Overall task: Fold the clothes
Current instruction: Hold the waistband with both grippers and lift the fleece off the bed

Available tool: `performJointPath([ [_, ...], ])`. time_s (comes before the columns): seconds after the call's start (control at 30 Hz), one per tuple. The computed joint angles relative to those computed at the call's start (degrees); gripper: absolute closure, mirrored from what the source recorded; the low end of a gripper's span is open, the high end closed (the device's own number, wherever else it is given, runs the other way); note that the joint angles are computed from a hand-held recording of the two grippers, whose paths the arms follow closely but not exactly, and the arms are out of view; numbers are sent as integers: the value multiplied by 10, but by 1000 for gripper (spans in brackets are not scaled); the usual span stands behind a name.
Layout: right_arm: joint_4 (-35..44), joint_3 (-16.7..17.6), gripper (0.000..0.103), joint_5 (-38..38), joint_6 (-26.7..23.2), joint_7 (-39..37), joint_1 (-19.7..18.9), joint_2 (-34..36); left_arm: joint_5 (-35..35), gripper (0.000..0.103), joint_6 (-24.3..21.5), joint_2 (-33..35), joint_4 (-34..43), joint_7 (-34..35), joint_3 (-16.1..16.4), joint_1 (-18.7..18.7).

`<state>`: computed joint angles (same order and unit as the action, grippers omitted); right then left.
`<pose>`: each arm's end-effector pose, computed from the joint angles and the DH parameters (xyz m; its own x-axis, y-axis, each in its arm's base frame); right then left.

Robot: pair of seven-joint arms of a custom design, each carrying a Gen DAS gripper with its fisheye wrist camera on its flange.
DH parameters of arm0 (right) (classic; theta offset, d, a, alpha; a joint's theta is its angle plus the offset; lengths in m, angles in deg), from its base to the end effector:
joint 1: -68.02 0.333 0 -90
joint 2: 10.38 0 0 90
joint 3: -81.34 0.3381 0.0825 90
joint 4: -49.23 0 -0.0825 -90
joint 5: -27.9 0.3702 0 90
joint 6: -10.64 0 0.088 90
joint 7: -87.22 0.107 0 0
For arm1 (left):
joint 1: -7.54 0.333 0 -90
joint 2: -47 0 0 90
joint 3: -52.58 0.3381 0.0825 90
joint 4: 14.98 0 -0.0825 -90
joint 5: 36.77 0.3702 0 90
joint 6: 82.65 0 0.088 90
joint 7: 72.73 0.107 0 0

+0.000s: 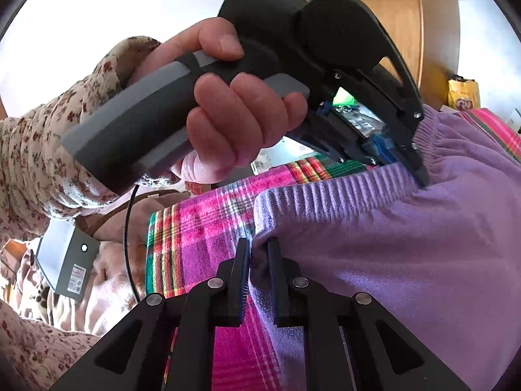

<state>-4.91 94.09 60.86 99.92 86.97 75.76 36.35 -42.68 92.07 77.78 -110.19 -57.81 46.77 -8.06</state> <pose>0.7052 0.2556 0.4281 0.9307 0.3184 -0.1803 0.1236 -0.7373 -0.6642 0.6878 -0.2447 0.4268 0.5652 -0.3387 0.7522 -0.4522 -0.8898 -0.0609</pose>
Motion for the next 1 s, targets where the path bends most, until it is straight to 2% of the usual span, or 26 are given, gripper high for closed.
performJointPath([
  [0.07,8,2,92,2,-6,5,0,4,17,99,6,-16,-18,-39,54,-41],
  [0.17,9,3,92,3,-9,10,4,5,38,99,12,-26,-35,-80,92,-69],
  [0.27,-8,2,92,0,1,3,9,-4,52,99,-20,-18,-22,-94,86,-61],
  [0.33,-10,1,92,-2,8,5,13,-4,59,99,-20,-21,-27,-95,74,-49],
  [0.43,16,1,92,-5,-4,29,20,11,71,98,-39,-25,-24,-92,63,-38],
  [0.57,-23,1,92,-3,23,30,22,-11,89,98,-63,-29,-20,-96,58,-32],
  [0.73,-26,-1,93,-6,30,42,26,-12,101,95,-52,-31,-27,-103,51,-27],
  [0.8,15,-2,94,-10,8,67,27,12,108,94,-49,-40,-39,-119,60,-38],
  [0.87,32,1,95,-7,2,83,25,22,133,90,-73,-57,-50,-155,89,-68],
  [0.93,7,2,95,-5,14,75,20,8,163,85,-86,-77,-68,-192,100,-84],
  [1.0,-31,4,95,1,31,55,14,-15,186,78,-93,-93,-85,-209,92,-83],
])
